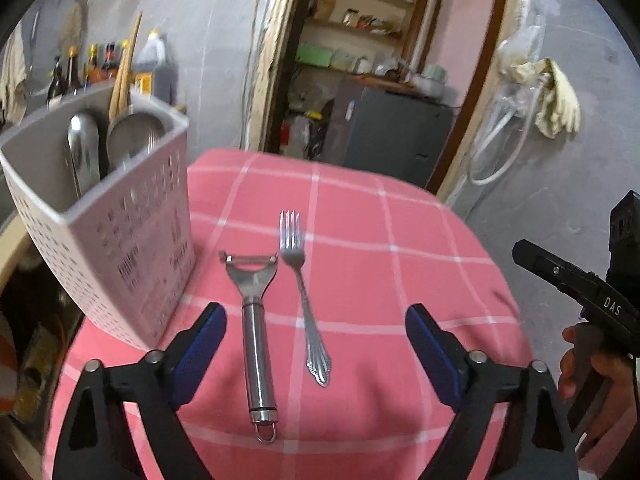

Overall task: Organize utensils
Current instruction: 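Withdraw both open tools from the caddy toward the peeler and fork, then lower the left tool onto the steel peeler handle while the right tool approaches the fork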

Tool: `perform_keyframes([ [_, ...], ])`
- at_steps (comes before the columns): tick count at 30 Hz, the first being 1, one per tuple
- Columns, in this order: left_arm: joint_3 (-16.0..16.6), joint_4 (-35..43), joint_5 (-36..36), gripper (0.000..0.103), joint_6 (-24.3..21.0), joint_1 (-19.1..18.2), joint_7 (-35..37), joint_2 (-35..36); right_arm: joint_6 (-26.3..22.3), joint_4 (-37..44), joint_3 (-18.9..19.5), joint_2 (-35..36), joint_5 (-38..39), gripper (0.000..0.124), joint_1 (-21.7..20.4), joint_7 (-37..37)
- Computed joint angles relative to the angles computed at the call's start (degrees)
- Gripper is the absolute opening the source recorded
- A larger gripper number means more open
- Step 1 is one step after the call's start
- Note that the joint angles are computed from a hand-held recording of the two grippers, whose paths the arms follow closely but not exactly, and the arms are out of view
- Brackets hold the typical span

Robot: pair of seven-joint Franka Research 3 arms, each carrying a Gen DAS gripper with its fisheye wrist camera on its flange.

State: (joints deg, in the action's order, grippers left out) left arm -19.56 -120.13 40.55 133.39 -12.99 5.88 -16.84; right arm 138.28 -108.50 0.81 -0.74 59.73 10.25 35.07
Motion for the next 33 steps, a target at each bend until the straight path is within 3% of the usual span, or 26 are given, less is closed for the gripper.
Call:
perform_keyframes([
  [4,0.3,1.2,-1.7,0.064,-2.6,0.3,-2.3,2.6,-5.5,5.1,1.0,5.5,-2.5,0.062,0.0,0.7],
  [10,1.5,2.5,-2.1,0.045,-5.1,0.1,-5.5,5.2,-11.8,13.7,3.5,13.2,-7.9,0.030,0.0,2.4],
  [12,1.9,2.8,-2.4,0.041,-5.9,0.0,-6.2,5.9,-13.0,15.3,4.2,14.6,-10.0,0.025,0.2,3.2],
  [24,3.2,5.3,-4.4,0.019,-10.5,-0.7,-7.4,9.4,-23.7,29.5,7.1,24.8,-17.7,0.022,1.4,6.1],
  [33,4.1,7.0,-5.3,0.018,-11.6,-1.0,-9.5,10.2,-29.1,40.3,8.9,32.0,-19.4,0.022,1.9,9.6],
])
